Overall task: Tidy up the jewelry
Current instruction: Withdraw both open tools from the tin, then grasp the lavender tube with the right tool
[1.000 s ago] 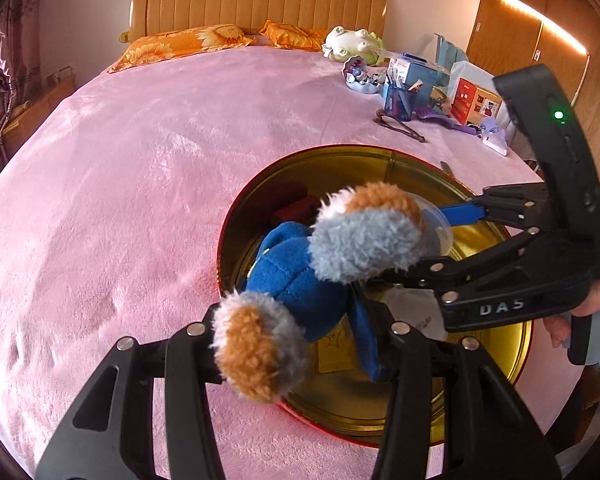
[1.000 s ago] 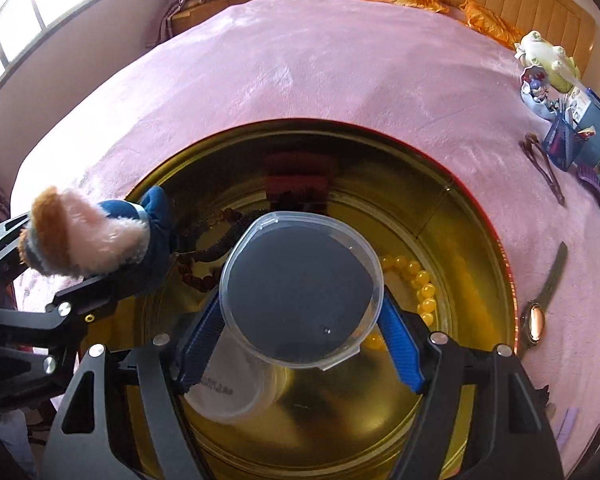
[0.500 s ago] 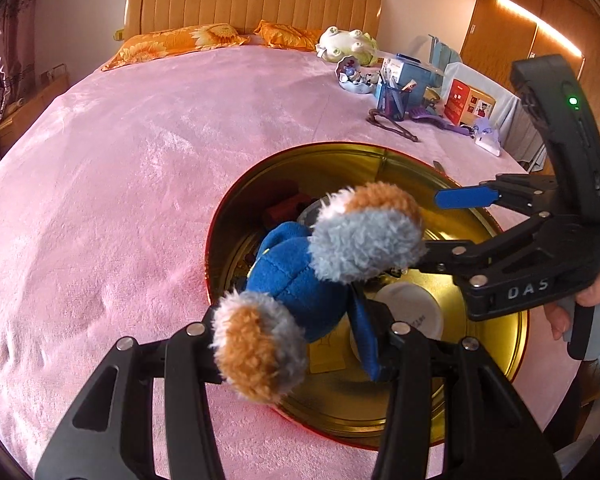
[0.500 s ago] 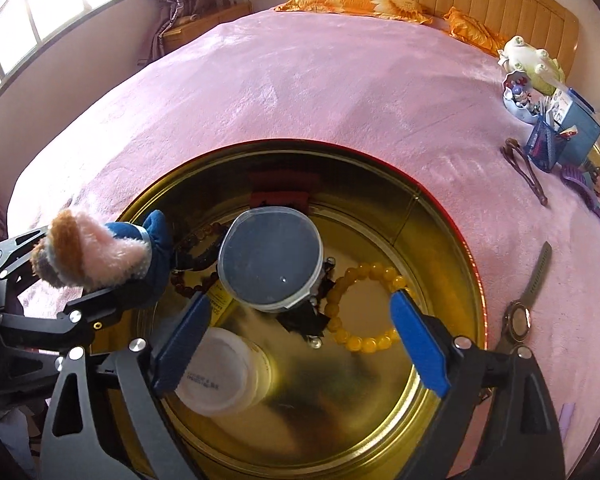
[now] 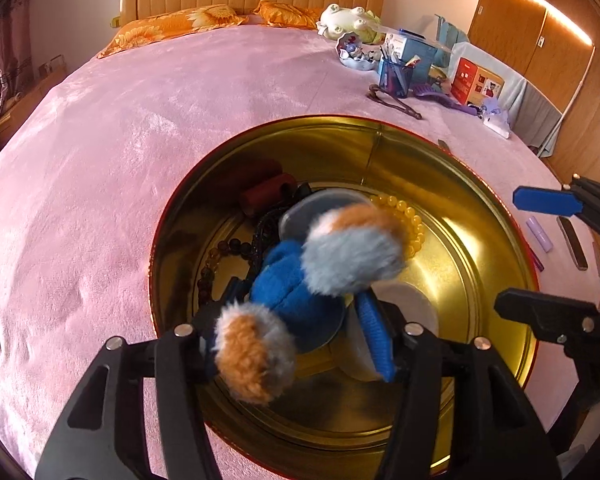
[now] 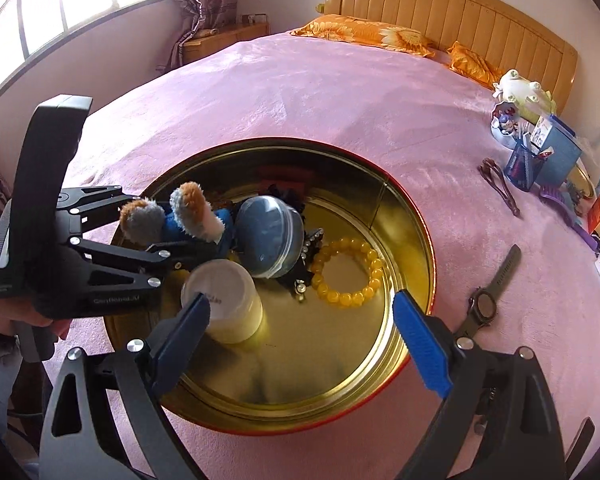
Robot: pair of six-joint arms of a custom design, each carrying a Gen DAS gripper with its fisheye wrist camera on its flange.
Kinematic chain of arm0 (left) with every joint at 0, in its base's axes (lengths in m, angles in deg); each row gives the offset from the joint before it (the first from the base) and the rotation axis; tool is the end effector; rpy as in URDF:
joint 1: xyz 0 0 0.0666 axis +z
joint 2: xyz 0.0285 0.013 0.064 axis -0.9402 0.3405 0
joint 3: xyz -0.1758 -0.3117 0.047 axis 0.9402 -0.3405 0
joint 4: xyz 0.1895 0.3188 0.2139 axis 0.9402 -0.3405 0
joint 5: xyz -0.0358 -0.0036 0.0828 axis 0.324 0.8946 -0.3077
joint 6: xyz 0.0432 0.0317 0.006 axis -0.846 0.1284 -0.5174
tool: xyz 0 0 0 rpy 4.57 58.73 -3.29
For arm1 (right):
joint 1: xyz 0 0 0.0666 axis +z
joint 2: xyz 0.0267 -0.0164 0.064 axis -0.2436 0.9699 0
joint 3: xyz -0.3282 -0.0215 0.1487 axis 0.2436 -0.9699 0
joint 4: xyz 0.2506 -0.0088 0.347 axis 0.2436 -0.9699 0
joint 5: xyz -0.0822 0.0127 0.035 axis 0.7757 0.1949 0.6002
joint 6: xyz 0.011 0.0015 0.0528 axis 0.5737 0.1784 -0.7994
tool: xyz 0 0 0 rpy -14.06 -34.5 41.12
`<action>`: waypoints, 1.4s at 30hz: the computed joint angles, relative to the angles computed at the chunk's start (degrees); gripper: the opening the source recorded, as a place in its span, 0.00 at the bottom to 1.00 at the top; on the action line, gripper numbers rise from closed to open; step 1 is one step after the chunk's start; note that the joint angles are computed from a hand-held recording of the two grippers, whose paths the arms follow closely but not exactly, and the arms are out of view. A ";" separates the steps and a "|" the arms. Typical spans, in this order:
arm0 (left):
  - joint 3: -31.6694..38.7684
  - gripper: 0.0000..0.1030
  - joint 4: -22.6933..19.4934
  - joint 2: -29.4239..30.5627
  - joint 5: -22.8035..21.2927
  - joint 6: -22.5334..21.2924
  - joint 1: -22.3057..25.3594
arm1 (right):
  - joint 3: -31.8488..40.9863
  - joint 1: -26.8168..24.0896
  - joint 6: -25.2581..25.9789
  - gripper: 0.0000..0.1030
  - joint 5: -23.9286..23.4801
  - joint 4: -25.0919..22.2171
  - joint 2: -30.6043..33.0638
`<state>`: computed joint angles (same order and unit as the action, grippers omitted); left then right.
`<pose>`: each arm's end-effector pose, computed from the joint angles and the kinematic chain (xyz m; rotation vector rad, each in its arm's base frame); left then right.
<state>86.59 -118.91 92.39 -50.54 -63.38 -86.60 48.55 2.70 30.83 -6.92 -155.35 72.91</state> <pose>0.5106 -0.1559 0.5702 0.3470 2.4790 -0.2823 0.4756 0.1462 0.6129 -0.5893 2.4250 0.1673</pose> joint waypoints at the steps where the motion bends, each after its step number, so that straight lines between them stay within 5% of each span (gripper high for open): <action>1: -0.34 0.67 0.57 -0.50 -0.27 0.53 0.01 | -0.84 -0.25 0.02 0.91 -0.29 0.40 -0.74; 3: -0.40 0.80 0.78 -1.20 -0.59 1.02 -0.09 | -2.77 -0.90 -0.37 0.91 -1.05 1.36 -2.42; 9: 2.02 0.80 -3.80 -0.95 -2.34 2.49 -2.03 | -10.77 -5.68 -3.51 0.91 -3.61 5.12 -9.48; 15: -3.37 0.80 3.51 -6.64 1.96 4.87 -6.64 | -21.28 -14.02 -3.43 0.92 -1.90 8.25 -18.77; 21: -3.95 0.80 8.29 -7.69 4.08 2.09 -15.30 | -29.14 -25.41 -4.52 0.92 -4.27 7.82 -24.82; 30: 3.13 0.80 5.09 1.57 -0.32 -0.70 -24.91 | -33.38 -35.14 -0.13 0.92 -6.62 9.18 -26.78; 42: 28.95 0.81 -4.77 24.26 -7.41 4.27 -25.80 | -28.22 -40.00 0.64 0.91 -8.28 12.17 -16.98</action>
